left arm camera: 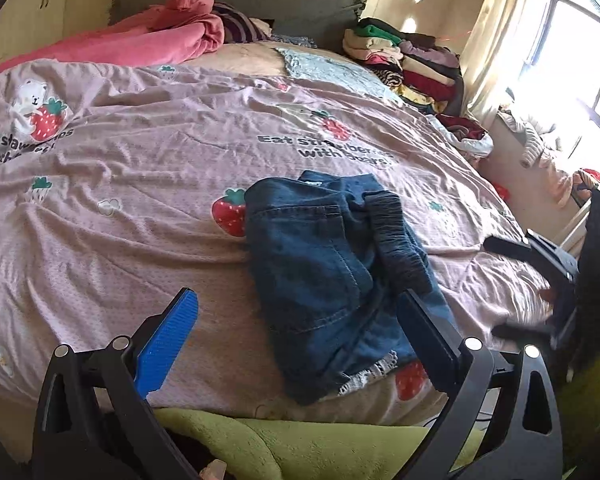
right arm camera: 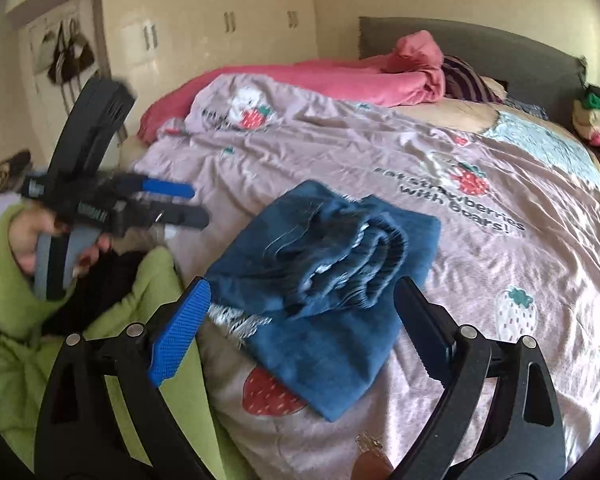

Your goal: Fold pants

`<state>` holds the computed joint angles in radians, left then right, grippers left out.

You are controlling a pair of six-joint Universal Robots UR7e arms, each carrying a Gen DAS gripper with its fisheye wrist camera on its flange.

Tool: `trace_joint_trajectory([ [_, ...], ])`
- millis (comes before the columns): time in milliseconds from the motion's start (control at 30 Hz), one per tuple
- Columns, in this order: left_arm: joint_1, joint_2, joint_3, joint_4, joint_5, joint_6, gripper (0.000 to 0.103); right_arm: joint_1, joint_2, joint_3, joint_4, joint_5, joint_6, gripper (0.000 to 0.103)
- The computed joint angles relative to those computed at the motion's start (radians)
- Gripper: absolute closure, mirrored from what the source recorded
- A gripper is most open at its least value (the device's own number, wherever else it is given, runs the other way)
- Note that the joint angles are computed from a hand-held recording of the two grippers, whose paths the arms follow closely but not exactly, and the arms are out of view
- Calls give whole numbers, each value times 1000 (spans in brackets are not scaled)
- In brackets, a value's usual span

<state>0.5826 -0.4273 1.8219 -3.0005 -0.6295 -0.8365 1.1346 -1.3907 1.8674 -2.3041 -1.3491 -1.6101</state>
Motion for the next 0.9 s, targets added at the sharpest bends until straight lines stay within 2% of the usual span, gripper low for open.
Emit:
trace_joint_trajectory([
  [133, 18, -2, -13, 25, -5, -14, 4, 8, -2, 39, -20, -32, -57, 16],
  [267, 50, 4, -30, -4, -20, 9, 5, 22, 6, 60, -19, -58, -100, 18],
  [400, 100, 14, -52, -83, -69, 49, 8, 44, 11, 92, -46, -99, -173, 33],
  [433, 111, 18, -57, -112, -90, 69, 14, 49, 11, 104, -54, -108, -210, 35],
  [467, 121, 21, -65, -126, -111, 83, 38, 54, 12, 110, -57, -117, -240, 39],
  [500, 130, 26, -75, -128, -129, 93, 53, 58, 13, 115, -61, -124, -264, 40],
  [600, 148, 49, -119, -103, -159, 144, 61, 76, 28, 130, -102, -150, -313, 43],
  [733, 168, 71, -159, -57, -175, 144, 61, 91, 59, 165, -220, -186, -399, 52],
  [800, 177, 74, -164, -51, -180, 141, 58, 95, 89, 183, -295, -228, -474, 73],
  [833, 180, 74, -165, -52, -183, 141, 58, 97, 101, 177, -294, -250, -483, 78],
  [867, 183, 73, -164, -55, -187, 140, 57, 98, 103, 162, -255, -266, -477, 89],
  [900, 183, 72, -163, -56, -189, 140, 56, 98, 95, 155, -219, -268, -473, 93],
])
